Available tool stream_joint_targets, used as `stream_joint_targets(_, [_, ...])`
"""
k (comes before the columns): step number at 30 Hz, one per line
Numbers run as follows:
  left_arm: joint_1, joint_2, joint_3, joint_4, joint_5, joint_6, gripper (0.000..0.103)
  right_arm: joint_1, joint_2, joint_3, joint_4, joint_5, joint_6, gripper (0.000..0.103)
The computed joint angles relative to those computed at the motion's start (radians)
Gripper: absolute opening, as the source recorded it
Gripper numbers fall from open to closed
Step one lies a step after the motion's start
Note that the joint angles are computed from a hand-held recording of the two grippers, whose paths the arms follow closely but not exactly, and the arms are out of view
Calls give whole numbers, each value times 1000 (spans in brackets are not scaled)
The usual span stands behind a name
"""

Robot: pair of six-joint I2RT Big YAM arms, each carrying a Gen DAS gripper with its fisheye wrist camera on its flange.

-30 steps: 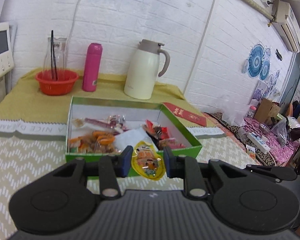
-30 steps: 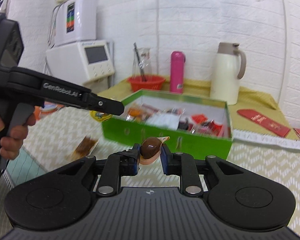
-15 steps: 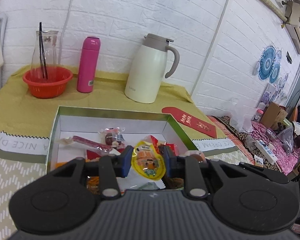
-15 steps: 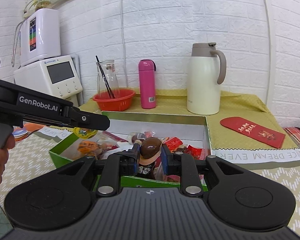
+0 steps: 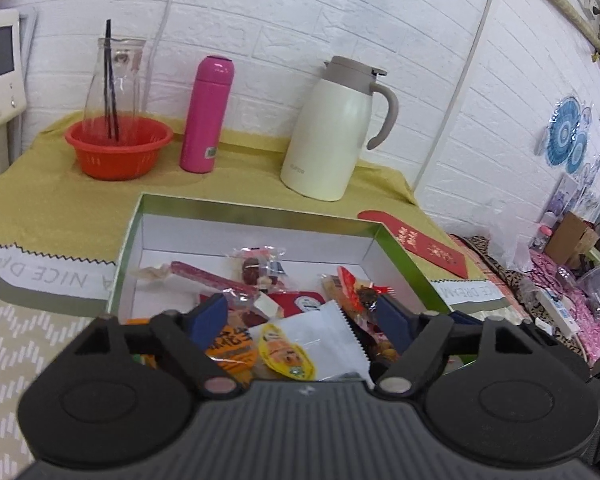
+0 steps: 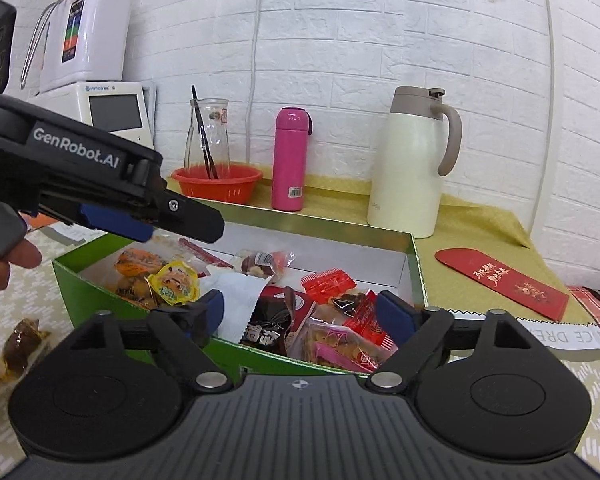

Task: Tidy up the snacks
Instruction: 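Withdraw both tools toward the brown meat-snack packet on the cloth, then close both tools together on the brown meat-snack packet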

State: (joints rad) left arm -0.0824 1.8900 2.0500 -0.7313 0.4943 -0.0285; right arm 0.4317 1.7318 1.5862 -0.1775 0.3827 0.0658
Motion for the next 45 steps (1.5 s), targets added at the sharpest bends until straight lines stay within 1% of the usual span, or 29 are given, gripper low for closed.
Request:
stream_joint_targets(1, [-1,-13,-23,24,-21,-1,94,0,0,2,-7,-3,8,103])
stream_joint_targets(2, [-1,-24,-38,40,-31,0,94,-1,-2,0,-7,-5,17,103])
stream_joint_targets(6, [4,-48,-60,40,-36,7,94,1,-8,6,-29,-14,43,103])
stream_joint_targets(11, [12,-86,-97,57,-35,5,94,18,-30,-9,-16,6,18,103])
stream_joint_targets(17, [24,-145,-162,89,-26,2,94,41,-67,-34,-1,18,10,103])
stream_joint_targets(19, [33,-167,-186,95,-7,6,94,50,-76,-39,1,22,5,103])
stream_joint_targets(20, [42,-179,-196,93,14,8,94,55,-80,-41,-1,24,2,103])
stream_joint_targets(23, [84,-210,-214,69,112,3,94,71,-99,-51,-12,21,-12,103])
stream_joint_targets(25, [119,-244,-246,72,133,1,94,83,-114,-61,-23,8,-20,103])
stream_joint_targets(27, [150,-274,-277,66,132,29,94,94,-127,-68,-42,-18,-26,103])
stream_joint_targets(30, [191,-309,-323,47,111,81,94,113,-132,-69,-68,-57,-36,103])
stream_joint_targets(33, [231,-318,-348,0,124,104,94,134,-114,-48,-111,-107,-35,103])
stream_joint_targets(36, [268,-316,-369,-39,170,102,94,153,-75,-2,-179,-173,-25,103])
stream_joint_targets(40, [300,-321,-400,-56,176,78,94,188,-1,77,-255,-199,-14,103])
stream_joint_targets(43, [318,-328,-422,-44,173,72,94,200,66,163,-325,-223,41,103])
stream_joint_targets(45, [333,-327,-426,-42,179,64,94,203,104,210,-346,-237,83,103])
